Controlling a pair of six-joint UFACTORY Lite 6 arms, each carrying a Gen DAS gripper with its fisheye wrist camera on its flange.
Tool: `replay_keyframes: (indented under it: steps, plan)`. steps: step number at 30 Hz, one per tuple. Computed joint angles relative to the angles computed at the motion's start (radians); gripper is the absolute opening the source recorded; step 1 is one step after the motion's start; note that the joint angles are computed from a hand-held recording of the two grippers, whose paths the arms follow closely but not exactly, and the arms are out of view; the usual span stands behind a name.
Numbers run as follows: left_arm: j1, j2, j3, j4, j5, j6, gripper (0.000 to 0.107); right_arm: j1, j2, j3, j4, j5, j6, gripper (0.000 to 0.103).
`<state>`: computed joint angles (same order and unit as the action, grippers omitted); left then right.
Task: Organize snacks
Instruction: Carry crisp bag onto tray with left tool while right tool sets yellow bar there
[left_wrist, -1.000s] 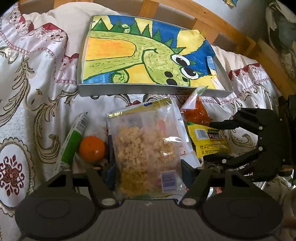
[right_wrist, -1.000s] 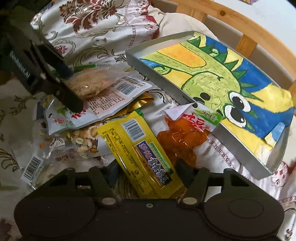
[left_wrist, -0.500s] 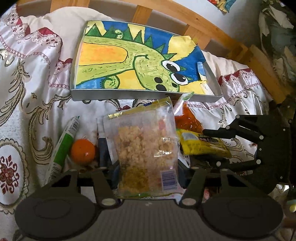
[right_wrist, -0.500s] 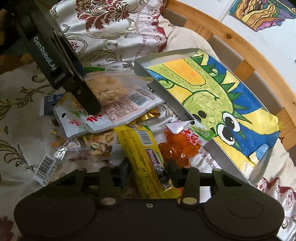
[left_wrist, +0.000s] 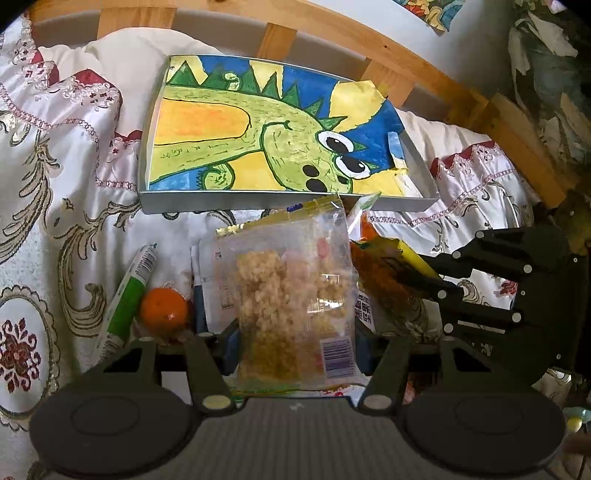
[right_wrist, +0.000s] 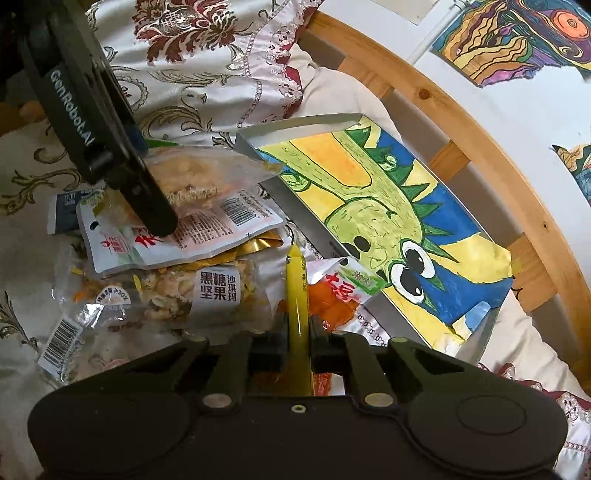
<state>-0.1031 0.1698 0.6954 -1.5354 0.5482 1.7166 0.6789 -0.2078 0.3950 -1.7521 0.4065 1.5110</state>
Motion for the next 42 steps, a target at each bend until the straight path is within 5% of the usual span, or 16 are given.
replay_keyframes:
  steps: [10, 18, 26, 42]
  plan:
    - [-0.032, -0.026, 0.015, -0.197, -0.023, 0.091, 0.062, 0.047, -0.034, -0.006, -0.187, 0.123, 0.262, 0.011]
    - [-0.113, 0.181, 0.272, -0.458, -0.076, 0.196, 0.062, -0.057, 0.164, 0.094, -0.454, 0.344, 0.511, 0.011]
    - [-0.137, 0.444, 0.570, -0.511, -0.157, 0.181, 0.062, -0.238, 0.475, 0.332, -0.588, 0.404, 0.603, 0.011]
    - [-0.156, 0.619, 0.801, -0.147, -0.265, -0.181, 0.063, -0.291, 0.727, 0.575, -0.581, 0.293, 0.620, 0.015]
